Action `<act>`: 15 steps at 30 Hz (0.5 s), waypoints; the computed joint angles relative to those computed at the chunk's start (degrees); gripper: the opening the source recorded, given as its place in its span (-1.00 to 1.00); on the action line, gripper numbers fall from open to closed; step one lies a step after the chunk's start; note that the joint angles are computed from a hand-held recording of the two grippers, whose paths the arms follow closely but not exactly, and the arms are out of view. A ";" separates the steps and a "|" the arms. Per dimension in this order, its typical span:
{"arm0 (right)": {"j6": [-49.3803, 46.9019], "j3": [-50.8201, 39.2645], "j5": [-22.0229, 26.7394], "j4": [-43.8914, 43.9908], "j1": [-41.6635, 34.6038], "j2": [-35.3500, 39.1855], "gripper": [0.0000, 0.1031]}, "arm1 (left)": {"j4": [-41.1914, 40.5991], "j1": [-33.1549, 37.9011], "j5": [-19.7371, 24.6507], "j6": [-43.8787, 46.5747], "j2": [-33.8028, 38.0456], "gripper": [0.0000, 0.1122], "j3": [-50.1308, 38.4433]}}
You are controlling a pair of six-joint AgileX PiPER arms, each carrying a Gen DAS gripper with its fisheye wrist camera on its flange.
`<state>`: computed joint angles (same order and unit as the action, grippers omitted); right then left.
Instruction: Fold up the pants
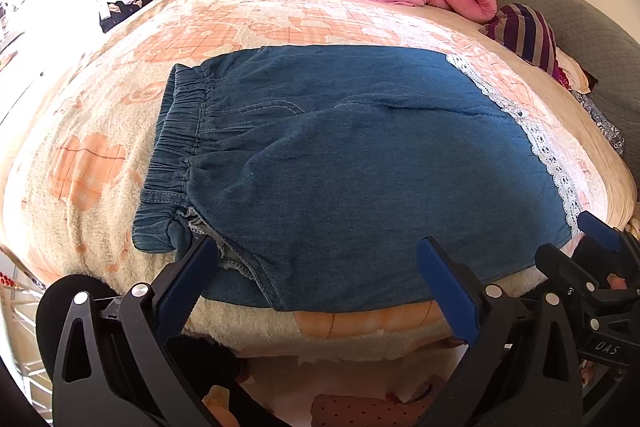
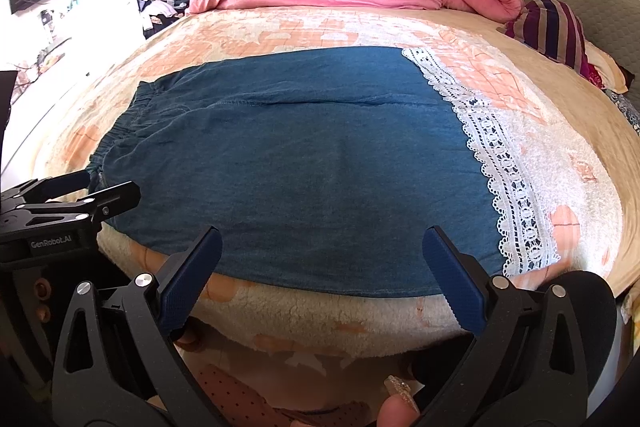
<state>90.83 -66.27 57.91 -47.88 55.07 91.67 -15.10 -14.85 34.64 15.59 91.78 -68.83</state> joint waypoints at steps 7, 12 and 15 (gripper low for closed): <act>0.16 -0.11 -0.04 -0.02 -0.01 0.19 0.84 | 0.06 0.07 0.13 0.07 0.03 0.76 -0.15; 0.16 -0.16 -0.27 -0.39 -0.11 0.38 0.84 | 0.25 0.20 0.13 0.12 0.24 0.76 -0.37; 0.10 -0.19 -0.40 -0.64 -0.35 0.37 0.84 | 0.14 0.63 0.38 0.53 0.64 0.76 -1.07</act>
<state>90.93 -66.45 57.52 -48.53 54.73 92.04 -14.96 -14.22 35.03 16.11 92.43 -69.90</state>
